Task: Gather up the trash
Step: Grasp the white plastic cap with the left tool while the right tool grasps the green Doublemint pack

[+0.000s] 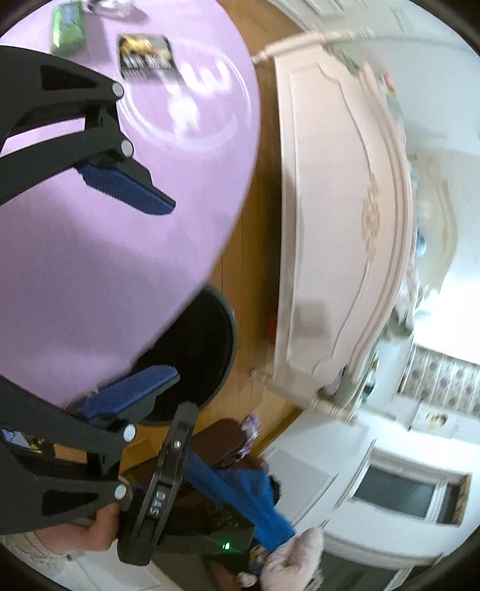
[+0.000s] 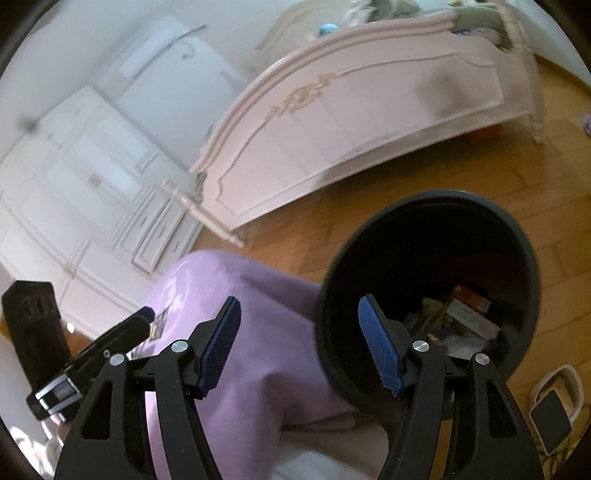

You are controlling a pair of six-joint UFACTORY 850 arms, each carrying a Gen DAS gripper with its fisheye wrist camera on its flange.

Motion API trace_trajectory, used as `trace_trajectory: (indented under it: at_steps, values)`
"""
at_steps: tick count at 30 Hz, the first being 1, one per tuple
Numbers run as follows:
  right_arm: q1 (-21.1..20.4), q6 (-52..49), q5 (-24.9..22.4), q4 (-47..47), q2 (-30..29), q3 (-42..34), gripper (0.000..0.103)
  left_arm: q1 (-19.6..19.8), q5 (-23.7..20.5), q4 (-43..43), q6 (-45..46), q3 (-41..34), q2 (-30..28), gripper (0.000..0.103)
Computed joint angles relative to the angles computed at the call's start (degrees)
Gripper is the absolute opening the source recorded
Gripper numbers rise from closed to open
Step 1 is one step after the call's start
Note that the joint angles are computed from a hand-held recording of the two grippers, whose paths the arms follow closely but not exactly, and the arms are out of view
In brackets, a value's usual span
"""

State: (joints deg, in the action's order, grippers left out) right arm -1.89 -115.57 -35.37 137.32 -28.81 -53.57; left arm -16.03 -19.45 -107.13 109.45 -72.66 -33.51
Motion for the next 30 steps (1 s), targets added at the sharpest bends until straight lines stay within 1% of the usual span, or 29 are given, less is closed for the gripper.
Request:
trace_trajectory:
  at_steps: [2,6,11,13,16,18,19,20,23,26,27,30]
  values:
    - [1.90,-0.32,1.04,-0.44,0.21,-0.78,0.067,1.59,0.52,-2.58,1.56,1.63,1.14,0.088]
    - [5.39,-1.13,2.87,-1.65,0.35,-2.27,0.066,5.95,0.96,-6.23,2.69,4.73,3.24,0.088]
    - [9.91,-2.15,4.53,-3.25,-0.09,-4.29,0.066,11.59,2.55,-14.26,7.27,6.77,4.29,0.088]
    - [11.68,-2.09,5.06,-4.48,-0.57,-5.42,0.066,13.41,3.26,-16.13,8.67,6.90,4.28,0.088]
    - [14.18,-2.39,6.17,-5.88,-1.30,-6.95,0.066,15.96,3.95,-12.62,5.63,6.37,3.58,0.087]
    - [15.91,-1.79,7.14,-7.85,-2.04,-8.38,0.066,16.99,5.50,-12.22,6.45,5.57,2.69,0.087]
    - [16.69,-1.78,7.72,-8.45,-2.30,-8.98,0.066,17.24,5.88,-12.60,7.41,5.61,2.56,0.085]
    - [17.48,-1.75,8.42,-9.09,-2.60,-9.65,0.066,17.36,6.54,-11.28,6.71,5.06,2.08,0.081]
    - [19.75,-0.88,10.42,-12.31,-3.54,-11.87,0.066,18.09,7.01,-0.43,-2.01,2.71,0.13,0.072]
    - [21.73,0.27,11.94,-15.86,-4.63,-14.18,0.066,18.98,6.37,4.57,-5.22,1.75,-0.90,0.066]
    - [22.37,0.26,12.58,-16.43,-4.96,-14.84,0.066,19.01,6.16,6.64,-6.36,1.27,-1.25,0.065]
    - [24.38,0.35,15.07,-20.20,-6.22,-17.70,0.066,18.94,5.45,8.52,-5.41,0.83,-1.81,0.065]
